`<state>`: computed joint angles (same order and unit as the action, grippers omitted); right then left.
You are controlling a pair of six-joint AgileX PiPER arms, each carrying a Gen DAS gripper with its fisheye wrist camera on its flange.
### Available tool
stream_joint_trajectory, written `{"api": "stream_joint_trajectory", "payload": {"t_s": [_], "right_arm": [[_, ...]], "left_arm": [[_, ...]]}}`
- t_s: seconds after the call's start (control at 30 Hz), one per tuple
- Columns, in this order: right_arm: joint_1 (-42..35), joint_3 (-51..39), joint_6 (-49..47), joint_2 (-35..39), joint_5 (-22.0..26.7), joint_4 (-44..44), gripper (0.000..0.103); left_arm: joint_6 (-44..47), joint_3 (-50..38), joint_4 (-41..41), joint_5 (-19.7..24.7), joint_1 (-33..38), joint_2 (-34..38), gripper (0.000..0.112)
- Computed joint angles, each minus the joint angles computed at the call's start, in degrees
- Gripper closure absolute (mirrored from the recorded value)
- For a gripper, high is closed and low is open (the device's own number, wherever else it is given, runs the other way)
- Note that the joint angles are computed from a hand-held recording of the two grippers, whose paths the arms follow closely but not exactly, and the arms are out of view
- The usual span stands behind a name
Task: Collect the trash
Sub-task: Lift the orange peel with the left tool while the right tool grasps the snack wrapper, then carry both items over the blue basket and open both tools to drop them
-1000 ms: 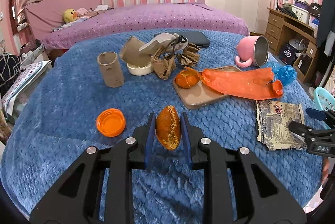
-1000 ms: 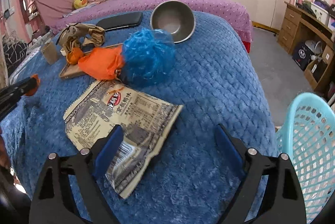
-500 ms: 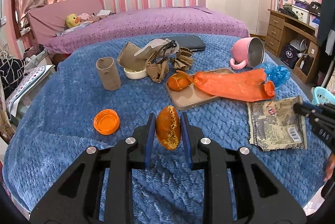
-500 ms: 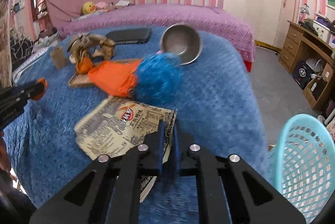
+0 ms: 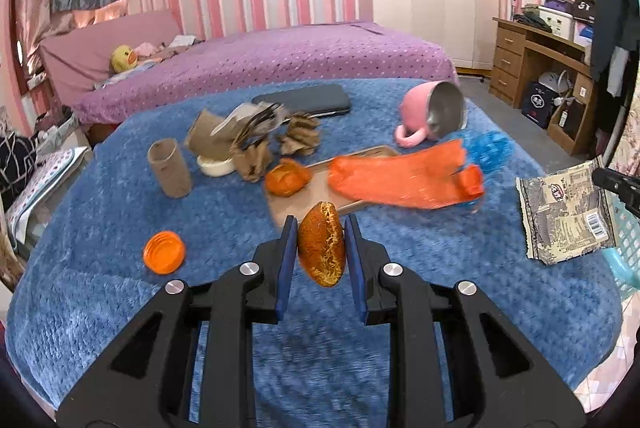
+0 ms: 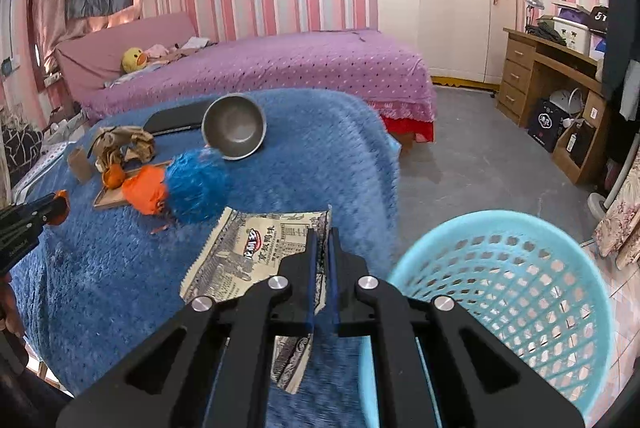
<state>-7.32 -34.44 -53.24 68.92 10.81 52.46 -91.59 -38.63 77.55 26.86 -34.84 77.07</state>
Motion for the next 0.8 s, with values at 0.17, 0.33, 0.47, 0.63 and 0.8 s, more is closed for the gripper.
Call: {"api": "stream_joint_trajectory", "payload": {"t_s": [0.17,0.33,0.47,0.63,0.8], "right_arm": [[-7.42,0.22,-13.26,-1.14,3.82,11.26,0.099],[-17.31,0.60,-23.88,-2.13,10.01,19.06,0.100],[-25.22,0.55,-28.93,-1.89,13.74,21.44,0.100],[-36.22,-1.04,-34.37,1.22,17.31,22.59,0.101],[-43.92,-3.33,-37.16,5.57,19.20,22.49,0.101]], "left_arm": [[-1.97,-2.68,0.38,5.21,-6.59,1.16,0.089],[-3.57,-7.55,-0.24,6.81,-12.40,5.21,0.089],[-5.08,-12.15,0.37,8.25,-17.49,10.16,0.089],[-4.35,-20.19,-1.47,7.72,-22.27,16.85,0.089],[-1.22,-29.13,-3.37,7.94,-27.17,24.06,0.089]]}}
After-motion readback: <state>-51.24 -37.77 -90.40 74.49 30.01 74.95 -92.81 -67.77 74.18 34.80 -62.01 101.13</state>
